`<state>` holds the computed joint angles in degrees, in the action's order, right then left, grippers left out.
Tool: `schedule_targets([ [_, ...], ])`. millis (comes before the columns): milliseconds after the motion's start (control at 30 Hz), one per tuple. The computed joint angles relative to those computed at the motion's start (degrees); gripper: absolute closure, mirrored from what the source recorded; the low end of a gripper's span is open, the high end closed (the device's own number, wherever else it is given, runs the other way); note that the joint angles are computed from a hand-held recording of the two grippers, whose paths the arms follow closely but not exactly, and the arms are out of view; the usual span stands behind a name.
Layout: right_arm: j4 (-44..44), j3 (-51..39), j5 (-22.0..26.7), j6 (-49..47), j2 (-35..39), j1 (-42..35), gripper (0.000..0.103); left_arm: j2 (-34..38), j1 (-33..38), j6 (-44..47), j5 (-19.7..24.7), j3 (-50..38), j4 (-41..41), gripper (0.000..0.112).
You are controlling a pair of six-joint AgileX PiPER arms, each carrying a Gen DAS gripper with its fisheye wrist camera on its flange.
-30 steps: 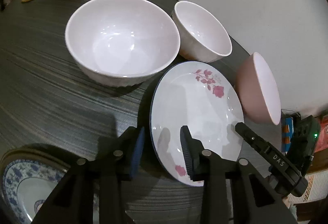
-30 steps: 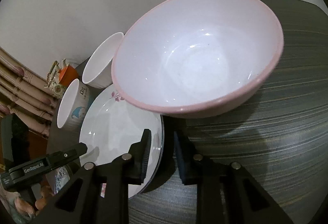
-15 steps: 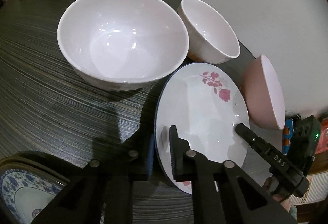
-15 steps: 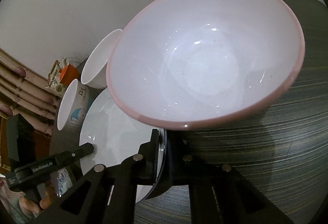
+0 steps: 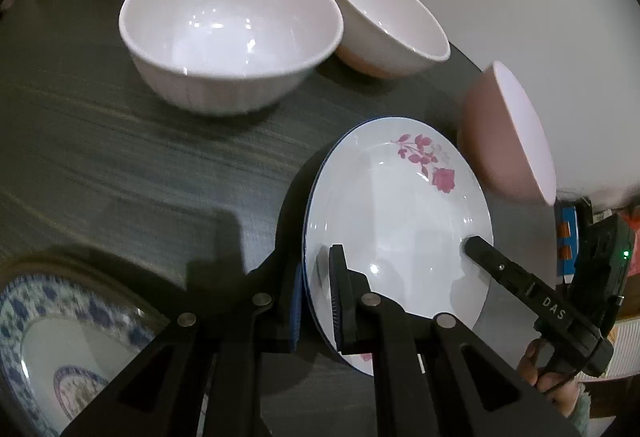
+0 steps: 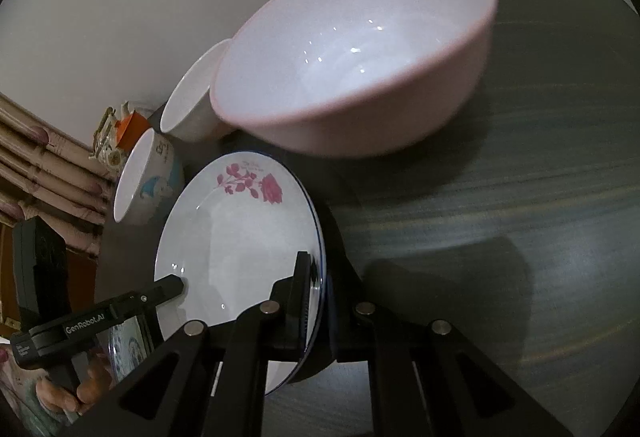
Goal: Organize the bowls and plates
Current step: 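Grasp the rim of the pink-flowered white plate with the left gripper, then carry the pink-flowered plate and lower it onto the blue-and-white plates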
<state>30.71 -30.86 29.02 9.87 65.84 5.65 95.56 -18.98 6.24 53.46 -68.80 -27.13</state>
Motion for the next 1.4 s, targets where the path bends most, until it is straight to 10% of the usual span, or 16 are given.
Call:
schedule_targets([
  [600,-15.97,5.89,8.58,26.95,-14.89,11.42,0.095,-10.56,-4.12,-0.98,0.42,12.26,0.58,0.103],
  [1400,-47.14,6.47,20.21,83.61,-21.69,53.29,0.092,-18.39,-16.06,-12.10,-4.34,21.10,6.19,0.103],
])
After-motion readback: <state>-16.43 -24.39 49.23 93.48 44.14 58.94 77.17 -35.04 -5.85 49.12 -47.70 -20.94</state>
